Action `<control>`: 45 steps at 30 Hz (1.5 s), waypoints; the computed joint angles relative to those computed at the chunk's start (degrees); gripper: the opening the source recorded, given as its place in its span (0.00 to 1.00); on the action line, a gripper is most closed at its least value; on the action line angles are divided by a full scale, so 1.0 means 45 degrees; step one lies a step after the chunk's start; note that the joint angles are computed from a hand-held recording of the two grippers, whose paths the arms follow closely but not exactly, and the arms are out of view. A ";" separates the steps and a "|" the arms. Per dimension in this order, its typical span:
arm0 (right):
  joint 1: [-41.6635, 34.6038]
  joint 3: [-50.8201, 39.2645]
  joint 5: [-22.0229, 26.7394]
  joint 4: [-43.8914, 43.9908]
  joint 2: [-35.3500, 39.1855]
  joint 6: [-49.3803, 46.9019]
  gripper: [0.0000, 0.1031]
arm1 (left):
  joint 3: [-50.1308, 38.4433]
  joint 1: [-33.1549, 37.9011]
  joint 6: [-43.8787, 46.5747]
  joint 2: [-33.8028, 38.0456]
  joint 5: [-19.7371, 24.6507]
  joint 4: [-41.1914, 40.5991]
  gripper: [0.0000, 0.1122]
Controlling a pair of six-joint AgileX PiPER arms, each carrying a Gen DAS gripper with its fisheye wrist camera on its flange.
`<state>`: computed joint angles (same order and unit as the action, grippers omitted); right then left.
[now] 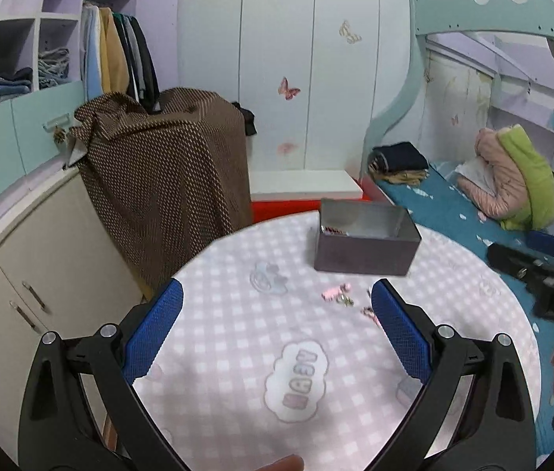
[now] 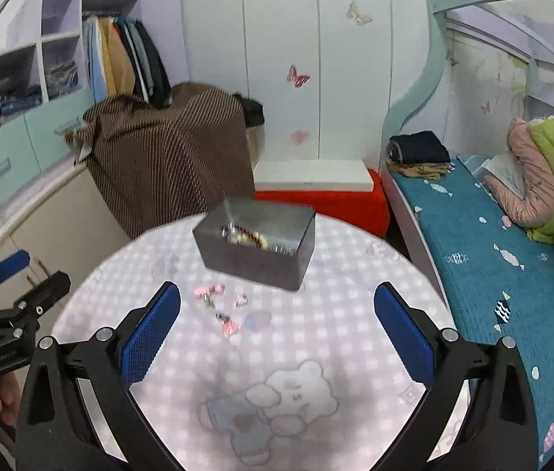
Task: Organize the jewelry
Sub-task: 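Lift both open tools away from the box toward the remaining charms, then grasp a pink bear charm with the right tool while the left tool grasps a pearl charm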
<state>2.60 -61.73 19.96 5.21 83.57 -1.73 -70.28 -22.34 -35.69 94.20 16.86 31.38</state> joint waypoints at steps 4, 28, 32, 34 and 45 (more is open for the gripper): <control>0.0157 -0.0070 0.0032 0.0335 0.0791 -0.0519 0.92 | 0.0008 -0.0086 -0.0031 0.0333 -0.0005 0.0043 0.86; 0.0721 -0.2996 0.0988 0.2434 0.5630 -0.3649 0.45 | -0.1477 0.0418 0.2255 0.2607 0.0445 -0.2292 0.86; 0.0700 -0.2850 0.0617 0.1726 0.5597 -0.3179 0.14 | -0.1860 0.0340 0.2431 0.2951 0.0586 -0.2456 0.86; 0.0551 -0.2853 0.0643 0.2122 0.5608 -0.3665 0.14 | -0.2197 0.0244 0.2590 0.3241 0.0716 -0.2582 0.86; -0.0470 -0.1949 0.0523 0.4240 0.4899 -0.5459 0.14 | -0.5908 -0.0394 0.3929 0.6180 0.2410 -0.3972 0.86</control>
